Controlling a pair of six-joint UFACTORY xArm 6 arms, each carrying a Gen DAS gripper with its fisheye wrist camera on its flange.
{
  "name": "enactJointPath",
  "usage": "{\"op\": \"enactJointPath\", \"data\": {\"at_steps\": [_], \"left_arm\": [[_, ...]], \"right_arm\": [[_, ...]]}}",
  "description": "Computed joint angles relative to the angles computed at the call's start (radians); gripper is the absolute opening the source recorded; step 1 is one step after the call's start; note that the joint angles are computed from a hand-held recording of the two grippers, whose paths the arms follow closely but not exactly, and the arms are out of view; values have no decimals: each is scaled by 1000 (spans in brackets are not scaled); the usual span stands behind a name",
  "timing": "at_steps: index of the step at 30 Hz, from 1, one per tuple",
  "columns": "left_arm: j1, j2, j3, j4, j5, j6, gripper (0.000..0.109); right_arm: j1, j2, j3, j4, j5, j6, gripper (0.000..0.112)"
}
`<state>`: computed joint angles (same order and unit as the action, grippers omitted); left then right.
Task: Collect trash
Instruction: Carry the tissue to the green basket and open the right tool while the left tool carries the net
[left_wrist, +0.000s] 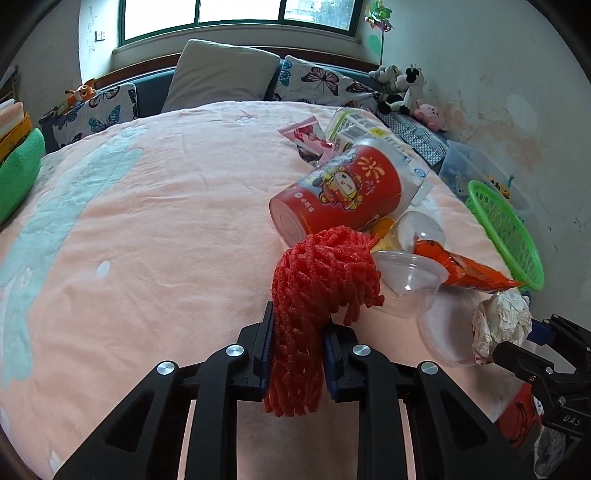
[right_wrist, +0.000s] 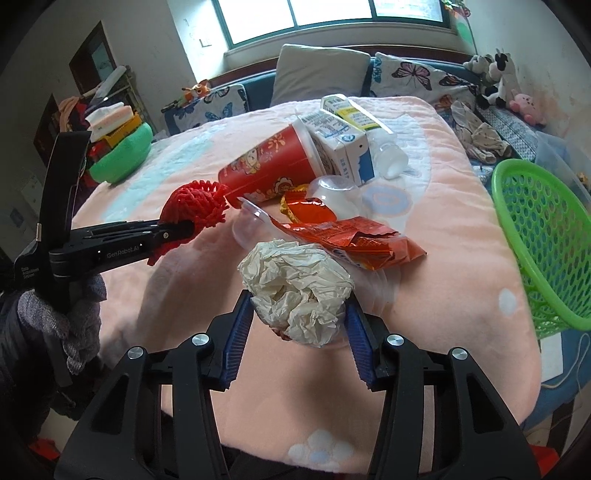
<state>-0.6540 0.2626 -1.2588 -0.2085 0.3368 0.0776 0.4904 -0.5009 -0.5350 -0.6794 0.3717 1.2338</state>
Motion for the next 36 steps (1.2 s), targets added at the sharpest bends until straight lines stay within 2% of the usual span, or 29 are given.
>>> {"op": "enactJointPath", "data": {"at_steps": [9,17,22,26,33,36], "left_arm": [[-41,-112,49,-51,-7,51,22],[-124,-104,-38,-79,34,85,22],[-171,-26,-170,-87,81,90,22],[-202,67,-309,-61,136,66,22],[-251,258,-599,0,257,21,22],[-268,345,-736,15,323,6,22]], "right_arm": [[22,-183,52,-21,89,10,50],[-50,-386,122,-10,232,-39,50],[-173,-490,173,29,289,-125,50],[-297,-543,218,90,287,-217,50],[-516,-515,268,208,194,-377,52],[-582,-488,281,237,151,-420,54]]}}
